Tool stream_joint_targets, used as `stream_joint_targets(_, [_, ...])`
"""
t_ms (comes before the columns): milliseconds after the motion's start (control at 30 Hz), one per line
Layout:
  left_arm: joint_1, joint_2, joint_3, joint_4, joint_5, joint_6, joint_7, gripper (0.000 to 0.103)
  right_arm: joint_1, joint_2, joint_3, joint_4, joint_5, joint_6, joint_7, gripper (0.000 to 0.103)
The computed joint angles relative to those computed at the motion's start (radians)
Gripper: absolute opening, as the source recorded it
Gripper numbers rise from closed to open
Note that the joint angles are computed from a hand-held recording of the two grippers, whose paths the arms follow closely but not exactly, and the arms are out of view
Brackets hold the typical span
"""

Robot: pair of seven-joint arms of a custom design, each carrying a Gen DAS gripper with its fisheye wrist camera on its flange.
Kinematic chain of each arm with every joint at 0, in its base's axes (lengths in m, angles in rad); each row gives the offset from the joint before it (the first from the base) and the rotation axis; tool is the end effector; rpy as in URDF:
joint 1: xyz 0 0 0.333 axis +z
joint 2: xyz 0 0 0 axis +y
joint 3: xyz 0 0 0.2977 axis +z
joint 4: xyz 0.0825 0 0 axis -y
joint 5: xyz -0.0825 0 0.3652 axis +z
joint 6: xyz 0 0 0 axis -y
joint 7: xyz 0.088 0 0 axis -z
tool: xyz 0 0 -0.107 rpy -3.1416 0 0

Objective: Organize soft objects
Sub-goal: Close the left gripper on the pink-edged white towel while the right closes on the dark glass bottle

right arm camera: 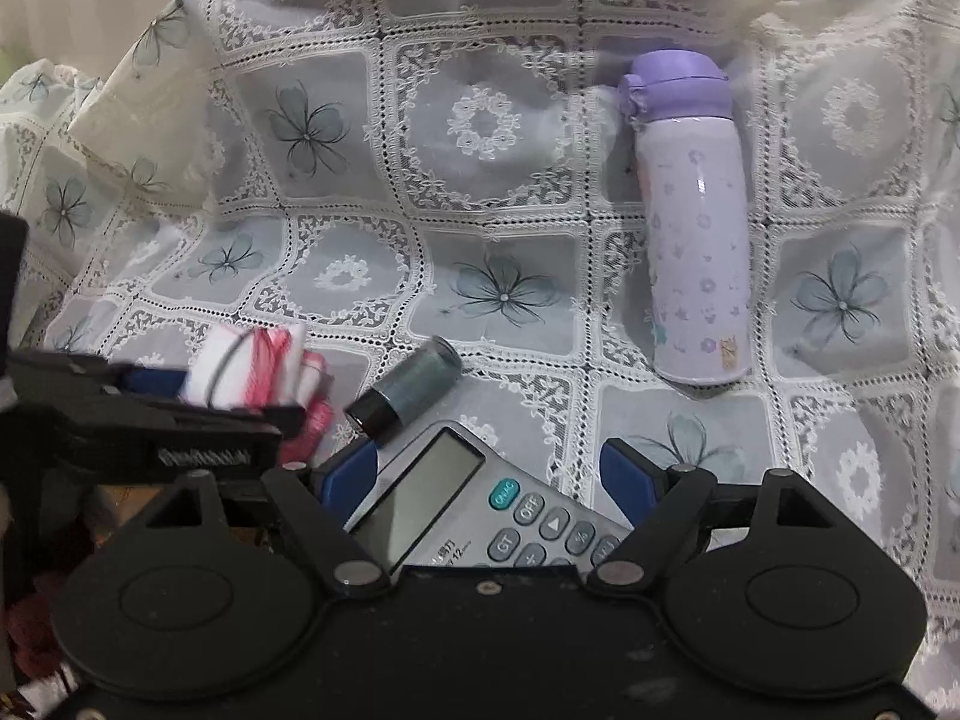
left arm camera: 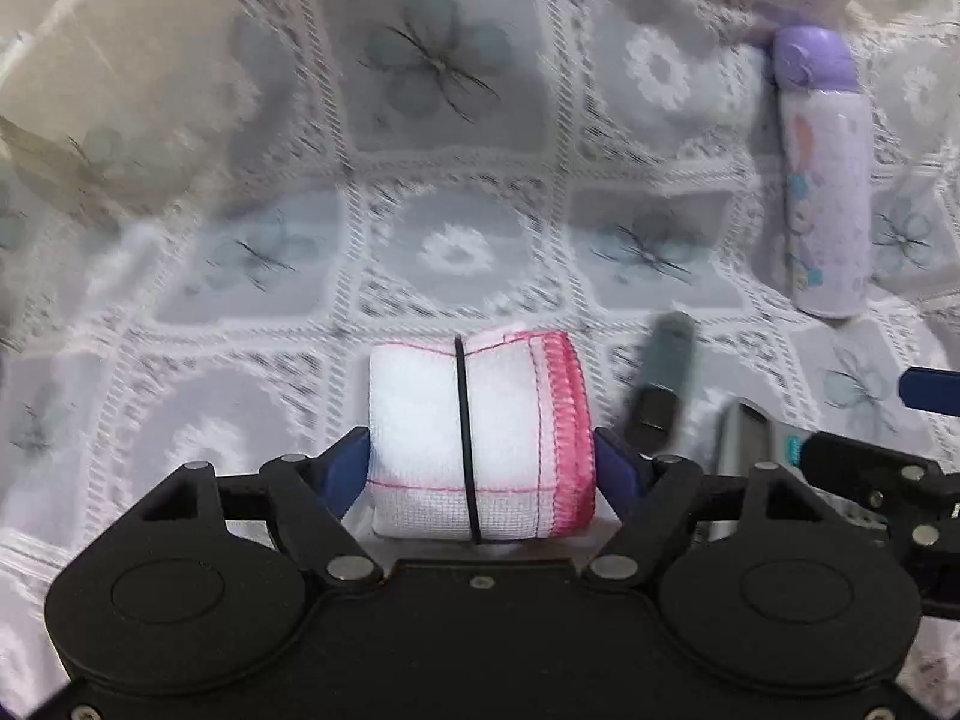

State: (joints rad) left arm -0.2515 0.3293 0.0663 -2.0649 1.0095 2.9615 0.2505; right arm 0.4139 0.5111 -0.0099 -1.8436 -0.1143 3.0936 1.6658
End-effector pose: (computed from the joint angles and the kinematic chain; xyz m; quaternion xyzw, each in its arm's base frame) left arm 0.5706 -0.1666 0.3110 -0.7230 0.6071 -0.2335 0.2328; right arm 0.6131 0.2733 0.3326 -0.7834 0.5058 -0.2057 0.2970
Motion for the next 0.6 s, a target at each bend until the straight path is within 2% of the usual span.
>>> stream_joint_targets(67, [0.002,-0.013,0.002,-0.002,0.001,-0.034,0.009,0.073,-0.005,0.019,0.009,0.021,-0.008,0.005,-0.021,0.082])
stream_joint_targets(133, [0.031,-0.018,-0.012,-0.009,-0.031,-0.035,0.043,0.073,-0.019,0.042,0.027,0.048,-0.008,0.007,-0.048,0.082])
stream_joint_targets(267, [0.077,0.000,-0.042,-0.001,-0.157,-0.066,0.140,0.076,-0.096,0.095,0.127,0.116,0.010,0.002,-0.157,0.087])
stream_joint_targets(367, [0.115,0.014,-0.066,-0.016,-0.275,-0.025,0.230,0.079,-0.139,0.140,0.189,0.169,0.026,-0.006,-0.255,0.090])
stream_joint_targets(533, [0.054,0.032,-0.003,-0.011,-0.307,-0.008,0.248,0.080,-0.135,0.206,0.201,0.254,0.035,-0.035,-0.376,0.090])
stream_joint_targets(600, [0.043,0.034,0.010,-0.009,-0.311,-0.009,0.256,0.079,-0.163,0.229,0.240,0.279,0.050,-0.050,-0.440,0.091])
